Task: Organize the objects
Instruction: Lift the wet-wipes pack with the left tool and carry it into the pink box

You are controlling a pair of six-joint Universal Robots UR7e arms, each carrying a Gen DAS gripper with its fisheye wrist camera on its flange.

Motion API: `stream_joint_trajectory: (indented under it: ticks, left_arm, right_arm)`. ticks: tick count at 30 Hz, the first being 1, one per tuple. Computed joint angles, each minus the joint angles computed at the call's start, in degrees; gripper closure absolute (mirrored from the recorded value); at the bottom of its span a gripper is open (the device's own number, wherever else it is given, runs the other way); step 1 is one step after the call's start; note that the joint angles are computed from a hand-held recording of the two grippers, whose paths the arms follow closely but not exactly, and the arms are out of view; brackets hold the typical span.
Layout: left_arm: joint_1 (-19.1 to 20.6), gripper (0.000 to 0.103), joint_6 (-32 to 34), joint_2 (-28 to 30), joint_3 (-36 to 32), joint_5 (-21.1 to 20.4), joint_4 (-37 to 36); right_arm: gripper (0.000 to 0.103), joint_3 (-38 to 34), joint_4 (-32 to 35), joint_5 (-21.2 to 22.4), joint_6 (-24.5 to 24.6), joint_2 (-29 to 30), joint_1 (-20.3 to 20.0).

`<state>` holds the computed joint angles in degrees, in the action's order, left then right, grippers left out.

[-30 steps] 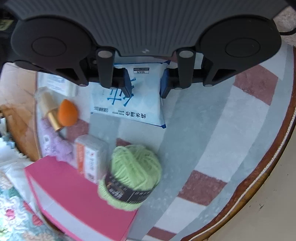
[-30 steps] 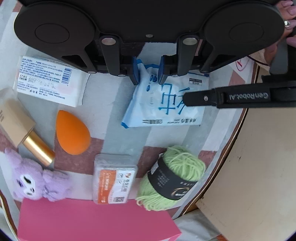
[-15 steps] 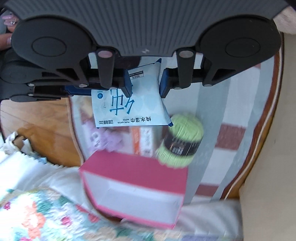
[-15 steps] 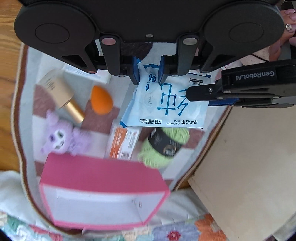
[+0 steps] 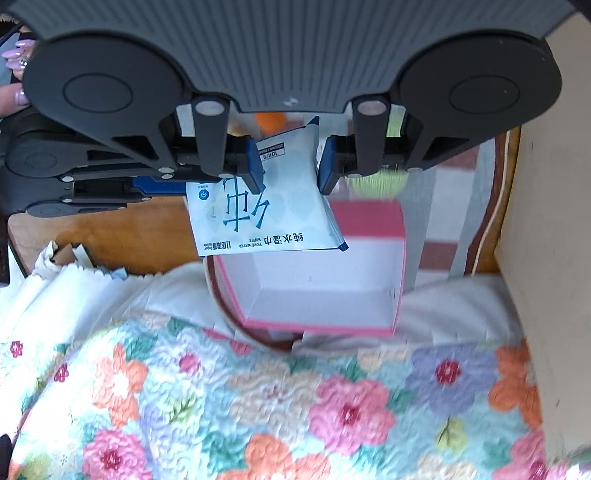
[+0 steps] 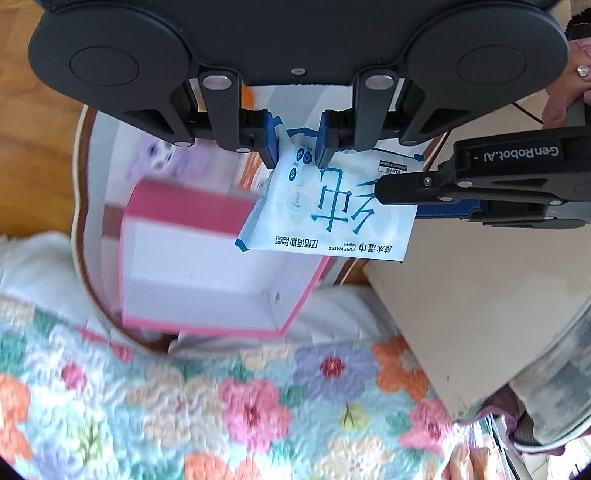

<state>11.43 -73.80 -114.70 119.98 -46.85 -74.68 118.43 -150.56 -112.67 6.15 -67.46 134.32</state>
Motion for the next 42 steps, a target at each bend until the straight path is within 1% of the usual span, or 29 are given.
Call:
stream_joint_trajectory:
  ticks: [6,10,17,19,22,24,26,28,30,32,34,36,38,40,42]
  left_arm:
    - [7.5,0.072,11.1,5.1,-1.5,4.5,-11.8]
    - [13.7,0.072,21.6,9.3,-0.8,6.4,-25.9]
    - [25.8,0.072,37.5,19.1,-0.4,3.5,-49.5]
    - [29.0,0.072,41.4,22.2,-0.2,2.1,-55.9]
    - [33.1,0.072,45.4,26.7,-0.7,0.2,-61.3]
    - [35.3,0.072,47.2,28.9,-1.3,-0.4,-63.1]
    - [38.1,0.072,48.3,31.1,-2.4,-2.4,-64.8]
    - [40.4,0.072,49.1,32.9,-3.5,-4.2,-66.1]
    - [42.2,0.072,50.2,34.6,-4.3,-5.4,-67.7]
    - [43.9,0.072,50.8,36.2,-5.4,-6.8,-68.5]
    - [45.5,0.072,50.2,37.5,-6.8,-8.6,-67.8]
    - [46.7,0.072,49.7,38.5,-7.8,-9.3,-66.6]
    - [47.4,0.072,49.8,39.0,-8.0,-9.5,-66.9]
    - [48.4,0.072,49.3,39.5,-8.4,-10.6,-67.0]
    - [49.3,0.072,48.7,40.2,-9.2,-11.6,-66.8]
  right_arm:
    - [0.076,-5.8,-0.9,-2.9,-2.4,3.6,0.0]
    - [0.076,-9.0,-2.2,-3.8,-4.6,6.1,-2.2]
    - [0.076,-13.0,-6.4,-4.7,-9.5,12.0,-7.7]
    - [0.076,-13.1,-9.2,-5.3,-11.2,13.7,-9.2]
    - [0.076,-12.8,-13.8,-7.1,-13.6,16.6,-11.1]
    - [0.076,-13.2,-15.5,-6.5,-13.6,18.3,-12.9]
    - [0.076,-14.2,-15.8,-5.8,-13.6,19.9,-14.4]
    - [0.076,-15.1,-16.6,-6.8,-15.2,21.8,-15.2]
    - [0.076,-16.4,-15.8,-7.5,-15.1,23.2,-15.8]
    - [0.076,-18.0,-15.0,-8.8,-15.4,24.8,-16.2]
    - [0.076,-19.7,-13.7,-11.3,-16.0,26.6,-16.0]
    - [0.076,-21.9,-10.0,-13.7,-15.2,28.1,-15.7]
    - [0.076,-23.9,-6.7,-14.9,-14.5,29.4,-15.5]
    - [0.076,-25.1,-6.2,-16.5,-16.2,30.9,-15.2]
    - [0.077,-26.1,-5.6,-17.6,-16.8,32.0,-15.3]
